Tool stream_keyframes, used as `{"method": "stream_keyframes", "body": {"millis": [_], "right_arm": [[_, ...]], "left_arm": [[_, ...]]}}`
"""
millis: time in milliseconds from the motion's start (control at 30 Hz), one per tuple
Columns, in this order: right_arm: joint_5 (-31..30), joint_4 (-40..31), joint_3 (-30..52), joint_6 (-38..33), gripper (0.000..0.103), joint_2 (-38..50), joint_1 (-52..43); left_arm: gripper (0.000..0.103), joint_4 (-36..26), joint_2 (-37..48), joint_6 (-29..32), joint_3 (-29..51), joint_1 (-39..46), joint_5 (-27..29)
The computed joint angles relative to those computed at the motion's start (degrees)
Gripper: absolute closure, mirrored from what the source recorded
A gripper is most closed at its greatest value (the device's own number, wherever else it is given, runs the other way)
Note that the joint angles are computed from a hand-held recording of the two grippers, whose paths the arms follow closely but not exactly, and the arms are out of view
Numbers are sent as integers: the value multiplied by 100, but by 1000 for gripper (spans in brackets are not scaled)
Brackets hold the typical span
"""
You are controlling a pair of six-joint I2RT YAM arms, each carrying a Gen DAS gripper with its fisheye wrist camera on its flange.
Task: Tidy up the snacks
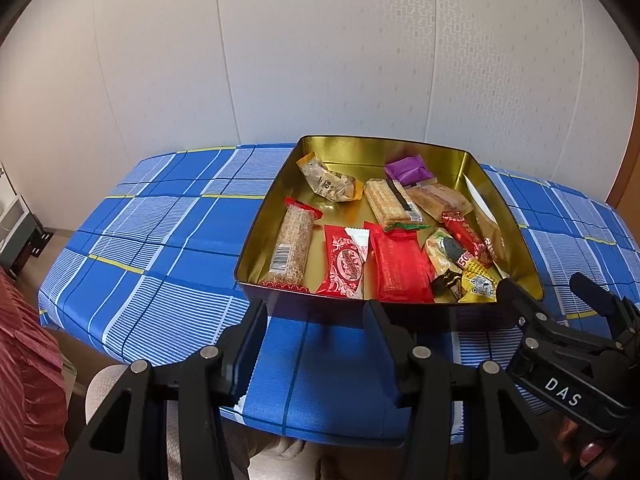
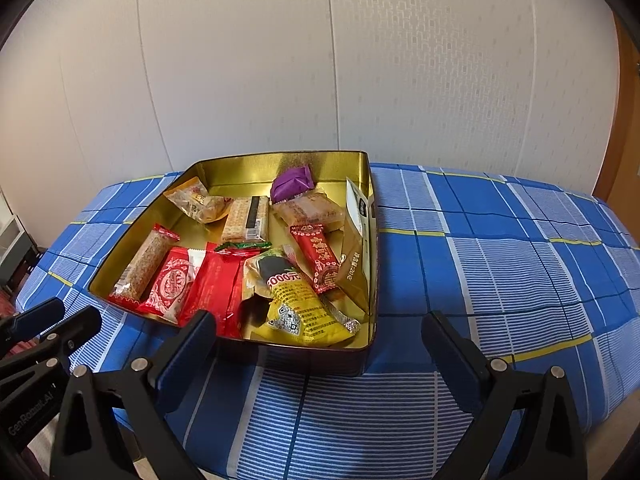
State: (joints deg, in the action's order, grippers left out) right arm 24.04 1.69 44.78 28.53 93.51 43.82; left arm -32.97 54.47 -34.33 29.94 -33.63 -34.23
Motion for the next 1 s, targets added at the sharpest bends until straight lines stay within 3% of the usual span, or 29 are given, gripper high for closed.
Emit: {"method": "stream_keyframes", "body": {"millis": [1000], "right_arm": [[-29, 9, 2, 9, 0, 28, -22]], "left_arm": [[52, -200, 45, -234, 76, -59, -5]]}}
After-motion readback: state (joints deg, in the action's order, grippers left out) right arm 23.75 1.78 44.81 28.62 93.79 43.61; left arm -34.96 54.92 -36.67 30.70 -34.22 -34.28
